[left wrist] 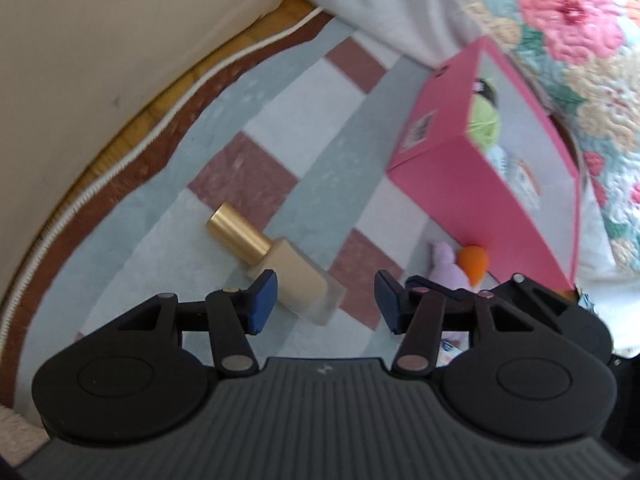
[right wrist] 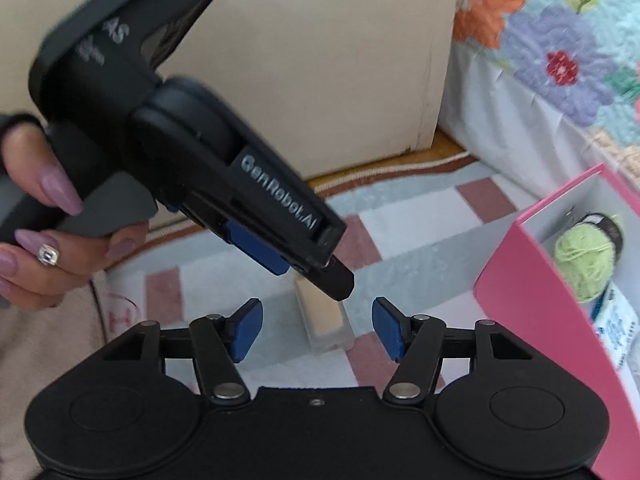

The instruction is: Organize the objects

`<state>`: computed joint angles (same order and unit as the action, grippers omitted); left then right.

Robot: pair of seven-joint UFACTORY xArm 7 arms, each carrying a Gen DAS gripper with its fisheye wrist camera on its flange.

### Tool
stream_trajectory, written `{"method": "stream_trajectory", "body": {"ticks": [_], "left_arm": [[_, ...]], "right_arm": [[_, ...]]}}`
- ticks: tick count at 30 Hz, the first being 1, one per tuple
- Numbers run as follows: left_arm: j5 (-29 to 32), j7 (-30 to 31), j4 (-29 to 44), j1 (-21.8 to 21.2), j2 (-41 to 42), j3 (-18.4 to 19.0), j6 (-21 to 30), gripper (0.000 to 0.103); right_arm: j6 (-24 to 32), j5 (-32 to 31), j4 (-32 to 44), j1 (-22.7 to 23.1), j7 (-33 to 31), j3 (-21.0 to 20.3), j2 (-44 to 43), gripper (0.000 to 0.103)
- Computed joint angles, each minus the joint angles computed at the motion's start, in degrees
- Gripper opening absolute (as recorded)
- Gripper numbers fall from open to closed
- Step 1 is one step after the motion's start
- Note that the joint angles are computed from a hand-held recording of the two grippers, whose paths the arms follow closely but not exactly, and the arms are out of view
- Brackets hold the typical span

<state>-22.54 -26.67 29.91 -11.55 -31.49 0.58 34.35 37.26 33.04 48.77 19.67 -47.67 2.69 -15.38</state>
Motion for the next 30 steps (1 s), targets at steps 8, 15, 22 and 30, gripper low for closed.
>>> {"method": "stream_trajectory", "body": {"ticks": [8,15,22,30], "left_arm": [[-4.1,-0.9,-3.7,-1.6,0.5,0.9,-8.0,0.057],[-2.1,-3.6,-4.7,-1.2,-0.5,0.1,-7.7,0.057],[-3.0,-2.7,-4.6,-2.7,0.3,0.9,-6.3,0.057],[-7.3,-0.1,-4.8,-5.3,4.1,2.1,-9.8,0.057]], "right_arm": [[-5.5,-5.0,-0.1,-0.4,-1.6,2.7,7.7,0.066],[-4.7,-7.8,2.4,-0.9,3.5,4.6,11.6,0.043],[-4.5,-7.0,-0.4,-1.3,16.9,5.0,8.5,0.041],[-6.9,4.1,-4.7,0.4,29.3,2.7,5.2,0.041]]}}
